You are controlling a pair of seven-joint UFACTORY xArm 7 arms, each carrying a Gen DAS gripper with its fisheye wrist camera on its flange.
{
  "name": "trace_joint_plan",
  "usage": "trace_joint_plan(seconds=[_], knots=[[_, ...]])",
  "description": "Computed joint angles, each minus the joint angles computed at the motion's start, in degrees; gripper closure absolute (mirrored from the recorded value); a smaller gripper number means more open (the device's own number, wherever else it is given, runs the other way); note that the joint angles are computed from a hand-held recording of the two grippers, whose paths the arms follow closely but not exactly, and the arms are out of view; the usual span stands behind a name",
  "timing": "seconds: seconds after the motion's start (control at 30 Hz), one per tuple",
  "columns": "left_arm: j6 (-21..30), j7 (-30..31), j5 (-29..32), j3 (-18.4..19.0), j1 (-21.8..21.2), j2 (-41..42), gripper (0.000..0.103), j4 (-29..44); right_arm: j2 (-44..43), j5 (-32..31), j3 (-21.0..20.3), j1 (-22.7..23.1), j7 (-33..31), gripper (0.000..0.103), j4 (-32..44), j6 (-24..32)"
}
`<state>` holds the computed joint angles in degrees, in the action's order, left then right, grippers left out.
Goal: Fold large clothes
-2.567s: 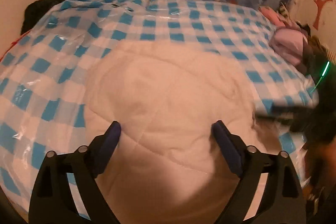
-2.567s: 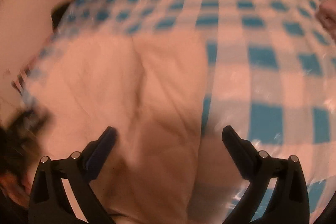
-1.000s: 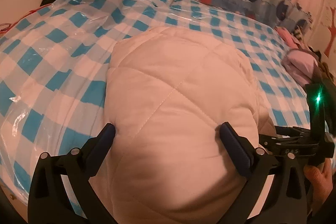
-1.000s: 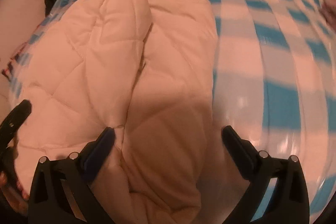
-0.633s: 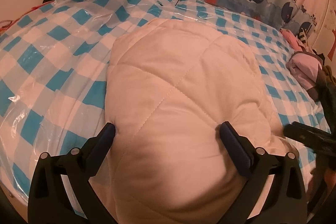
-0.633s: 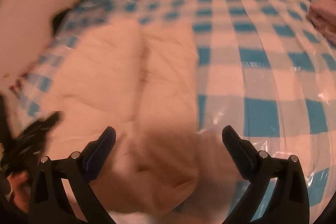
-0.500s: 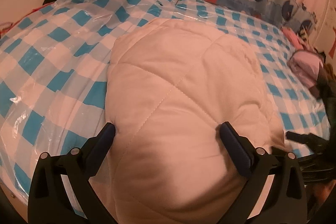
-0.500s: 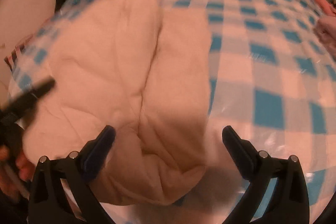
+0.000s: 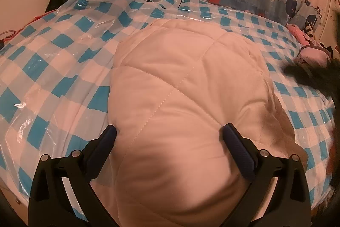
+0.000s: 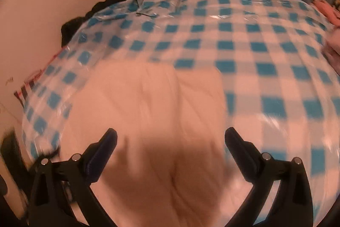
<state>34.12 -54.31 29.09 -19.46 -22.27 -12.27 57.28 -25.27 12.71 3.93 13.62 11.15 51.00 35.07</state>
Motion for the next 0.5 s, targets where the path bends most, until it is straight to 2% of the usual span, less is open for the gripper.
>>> trace_joint_plan(seconds=[0.07, 0.1, 0.13, 0.2, 0.23, 0.37, 0.4, 0.5], knots=[[-0.60, 0.12, -0.20, 0.19, -0.02, -0.15, 0.007, -0.36, 7.26, -2.32, -0.14, 0.08, 0.70, 0.005, 4.87, 0.57], [-1.01, 0.26, -0.31, 0.31, 0.02, -0.21, 0.007, -0.56, 9.99, -3.43, 1.78, -1.90, 1.53, 0.005, 6.23, 1.33], [-1.38, 0.35, -0.23, 0.30, 0.09, -0.17, 0.007, -0.68, 13.35, -2.14, 2.04, -2.22, 0.22, 0.005, 6.23, 0.13], [-0.73, 0.24, 0.87, -0.28, 0.28, 0.63, 0.007, 0.11, 14.73, 5.88, -1.87, 1.03, -3.66, 0.005, 3.83, -2.42], [0.23, -0.43, 2.19, -0.83, 0.36, 1.22, 0.007, 0.89, 14.16, 7.80, -1.40, 0.24, -4.93, 0.005, 2.77, -2.95], [1.25, -1.30, 3.04, -0.37, -0.51, 1.37, 0.007, 1.19, 11.97, 4.00, 0.01, -1.48, -1.53, 0.005, 3.52, 0.91], [0.90, -0.94, 2.34, 0.06, -0.71, 0.95, 0.007, 0.69, 9.45, 1.32, 0.94, -2.13, 0.73, 0.005, 2.84, 1.50], [0.00, 0.18, 0.25, 0.76, -0.77, 0.30, 0.007, -0.09, -1.14, 0.52, 1.75, -0.66, 1.03, 0.005, -3.25, -0.43]])
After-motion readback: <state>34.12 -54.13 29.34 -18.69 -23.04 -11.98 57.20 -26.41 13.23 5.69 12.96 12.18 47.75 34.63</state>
